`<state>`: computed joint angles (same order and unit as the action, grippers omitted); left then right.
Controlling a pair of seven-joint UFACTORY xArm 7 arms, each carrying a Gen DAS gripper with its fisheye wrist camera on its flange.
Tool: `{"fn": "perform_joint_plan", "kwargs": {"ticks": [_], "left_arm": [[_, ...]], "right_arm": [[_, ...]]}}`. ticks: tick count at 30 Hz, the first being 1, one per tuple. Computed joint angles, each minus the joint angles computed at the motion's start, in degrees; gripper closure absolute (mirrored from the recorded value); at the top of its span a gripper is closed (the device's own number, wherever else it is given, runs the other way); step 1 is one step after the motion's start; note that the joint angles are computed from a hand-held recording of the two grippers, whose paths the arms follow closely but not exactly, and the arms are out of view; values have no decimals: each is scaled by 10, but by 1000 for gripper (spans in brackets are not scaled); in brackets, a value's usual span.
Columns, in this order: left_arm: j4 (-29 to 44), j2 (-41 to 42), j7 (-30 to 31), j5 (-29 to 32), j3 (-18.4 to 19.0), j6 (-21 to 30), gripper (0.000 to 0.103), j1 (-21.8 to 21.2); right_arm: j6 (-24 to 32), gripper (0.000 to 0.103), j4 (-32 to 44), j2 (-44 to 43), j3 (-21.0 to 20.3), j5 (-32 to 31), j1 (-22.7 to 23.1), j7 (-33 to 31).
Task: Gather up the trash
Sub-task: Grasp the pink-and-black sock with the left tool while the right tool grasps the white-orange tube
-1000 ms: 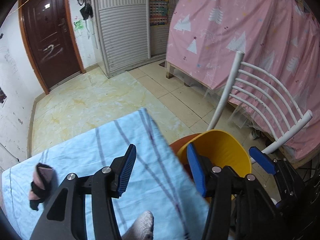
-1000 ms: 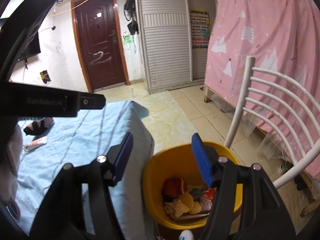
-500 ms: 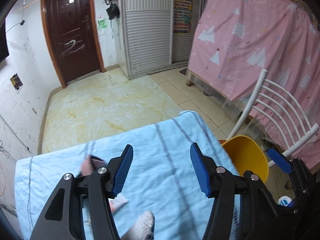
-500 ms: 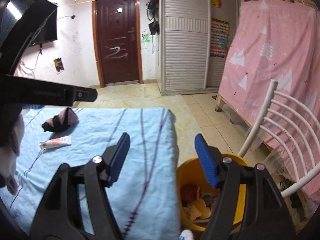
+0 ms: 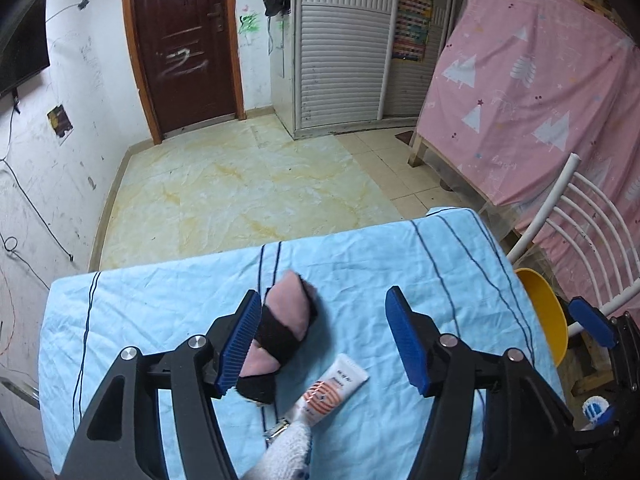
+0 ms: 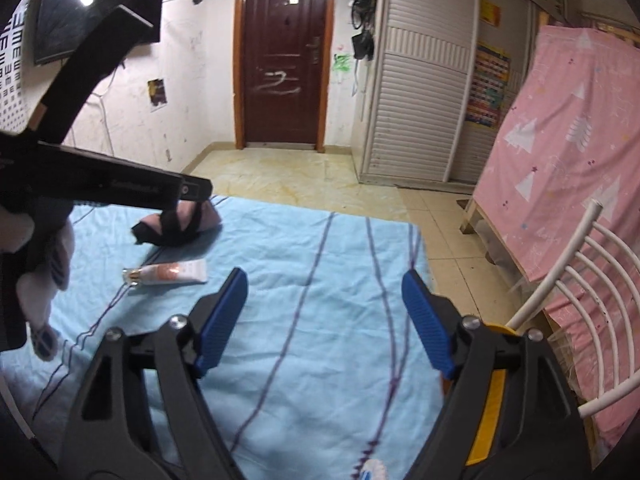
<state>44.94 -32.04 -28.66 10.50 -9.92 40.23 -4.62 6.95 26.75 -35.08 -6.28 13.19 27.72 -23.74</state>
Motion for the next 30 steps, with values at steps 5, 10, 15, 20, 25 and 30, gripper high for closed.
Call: {"fn": "perform_joint_plan", "kwargs": {"ticks": [5,10,15,20,25,30], "left_arm": [[-18,-6,10,-4,13,1,47,5],[-30,-2,9,-5,17,13,47,13],[-47,-1,27,-15,31,11,47,13],[-67,-6,51,-30,43,1,59,10],[-84,-15,83,-53,54,-14,68,4],[-101,-44,90,-57,58,-15,69,17]], "right_arm": [[7,23,8,11,22,-5,1,13],[10,21,14,21,35,-9,8,21],[18,20,21,32,47,-10,14,28],[24,19,27,40,57,-10,21,32],[36,16,32,47,68,-11,29,35],[56,13,46,64,63,8,54,22]]}}
